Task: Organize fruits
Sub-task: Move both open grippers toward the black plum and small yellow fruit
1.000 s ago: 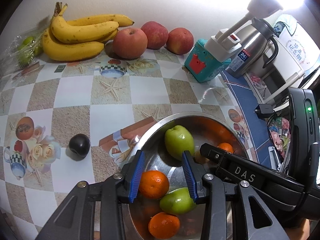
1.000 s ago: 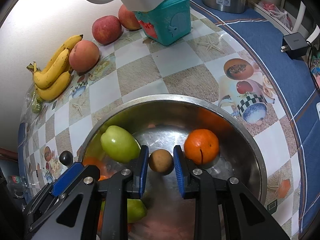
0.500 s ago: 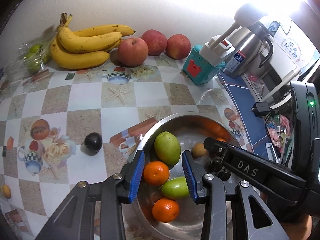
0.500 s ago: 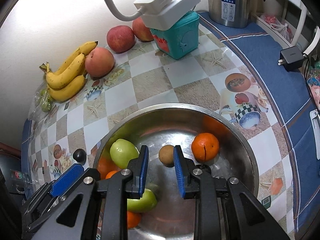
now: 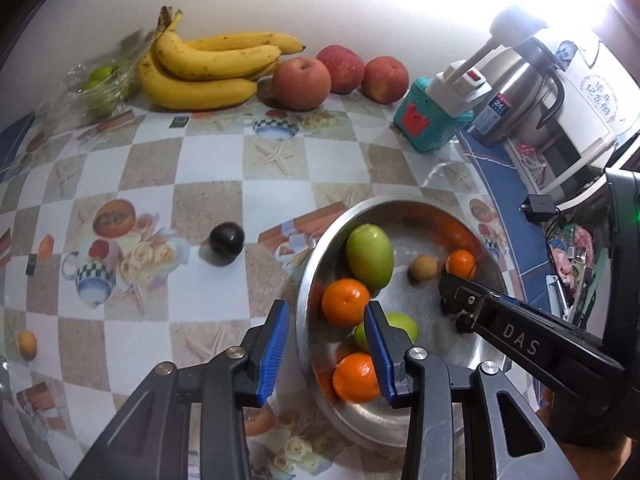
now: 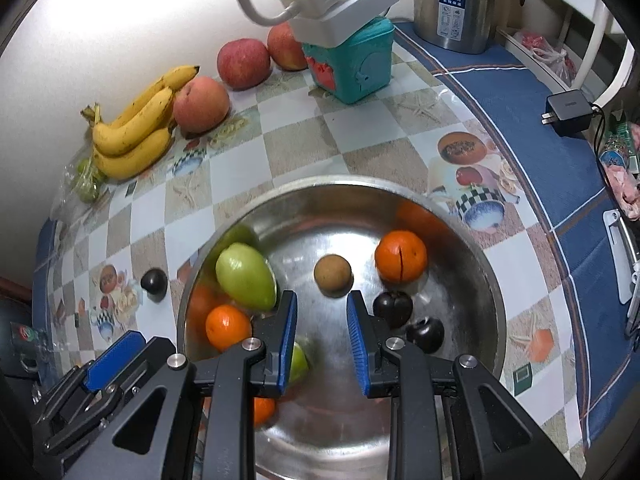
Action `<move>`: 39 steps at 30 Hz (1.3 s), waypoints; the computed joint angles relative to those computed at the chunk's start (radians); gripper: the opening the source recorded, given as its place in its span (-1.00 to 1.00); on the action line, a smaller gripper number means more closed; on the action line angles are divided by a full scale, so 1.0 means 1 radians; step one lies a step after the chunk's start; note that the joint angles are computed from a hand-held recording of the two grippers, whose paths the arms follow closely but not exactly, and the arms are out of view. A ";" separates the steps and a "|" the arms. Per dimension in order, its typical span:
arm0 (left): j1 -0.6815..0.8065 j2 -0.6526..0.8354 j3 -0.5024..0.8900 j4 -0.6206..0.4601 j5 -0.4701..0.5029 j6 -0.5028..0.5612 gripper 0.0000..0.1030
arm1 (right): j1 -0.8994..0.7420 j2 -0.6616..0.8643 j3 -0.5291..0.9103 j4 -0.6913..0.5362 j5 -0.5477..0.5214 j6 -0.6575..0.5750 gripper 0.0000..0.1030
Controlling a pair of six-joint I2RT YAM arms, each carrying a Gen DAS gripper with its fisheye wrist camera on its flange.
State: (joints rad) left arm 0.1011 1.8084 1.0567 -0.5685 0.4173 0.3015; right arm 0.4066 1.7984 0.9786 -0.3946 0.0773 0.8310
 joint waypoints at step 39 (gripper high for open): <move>0.093 0.046 -0.009 0.022 -0.224 -0.013 1.00 | 0.061 0.002 -0.022 -0.050 0.083 0.029 0.80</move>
